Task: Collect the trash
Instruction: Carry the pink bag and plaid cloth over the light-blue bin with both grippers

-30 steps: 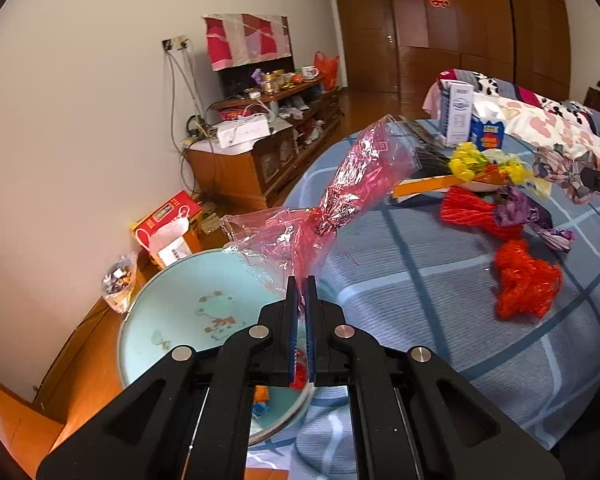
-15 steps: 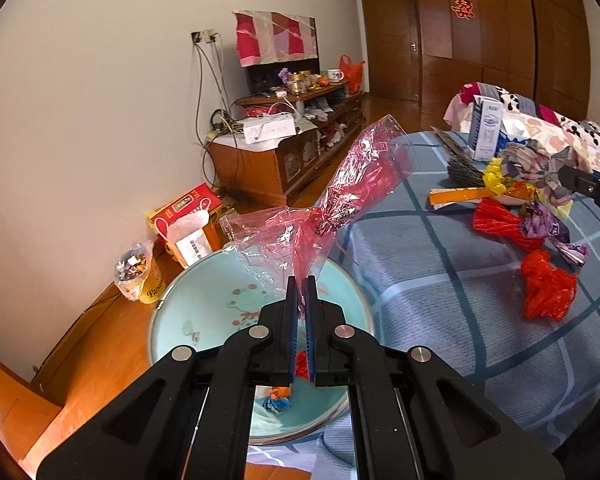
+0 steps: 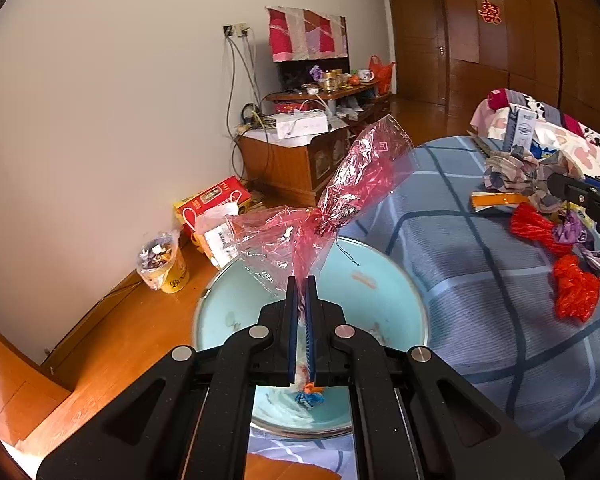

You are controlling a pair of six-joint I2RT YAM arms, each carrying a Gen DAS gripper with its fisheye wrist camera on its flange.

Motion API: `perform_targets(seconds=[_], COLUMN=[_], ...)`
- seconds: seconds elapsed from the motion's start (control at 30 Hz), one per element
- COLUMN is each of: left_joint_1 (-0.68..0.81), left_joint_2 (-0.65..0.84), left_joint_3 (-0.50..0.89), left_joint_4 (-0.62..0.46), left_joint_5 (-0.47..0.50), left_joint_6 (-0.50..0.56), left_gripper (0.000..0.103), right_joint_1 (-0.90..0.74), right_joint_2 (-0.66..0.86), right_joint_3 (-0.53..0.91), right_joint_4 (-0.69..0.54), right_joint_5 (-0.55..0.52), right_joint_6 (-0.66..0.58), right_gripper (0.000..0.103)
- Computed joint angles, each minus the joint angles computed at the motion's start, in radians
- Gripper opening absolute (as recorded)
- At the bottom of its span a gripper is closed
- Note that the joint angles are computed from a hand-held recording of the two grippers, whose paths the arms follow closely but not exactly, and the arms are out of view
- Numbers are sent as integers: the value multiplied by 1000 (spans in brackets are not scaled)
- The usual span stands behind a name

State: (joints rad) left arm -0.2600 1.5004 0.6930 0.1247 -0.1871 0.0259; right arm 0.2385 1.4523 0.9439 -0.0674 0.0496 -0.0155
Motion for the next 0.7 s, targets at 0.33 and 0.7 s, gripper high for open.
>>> perform_targets(seconds=[0.33,0.7], left_joint_1=[49,105], left_joint_2=[-10,-14], left_joint_3=[-15,-20], left_joint_4=[-4,-8], left_joint_5=[-2,16], left_joint_6=[10,12], left_gripper=[3,3], right_joint_1=[59,109], right_joint_2=[79,137], right_joint_3=[43,92], right_joint_4=[15,19], right_joint_5=[10,15], right_joint_6=[-2,-7], right_gripper=[17,17])
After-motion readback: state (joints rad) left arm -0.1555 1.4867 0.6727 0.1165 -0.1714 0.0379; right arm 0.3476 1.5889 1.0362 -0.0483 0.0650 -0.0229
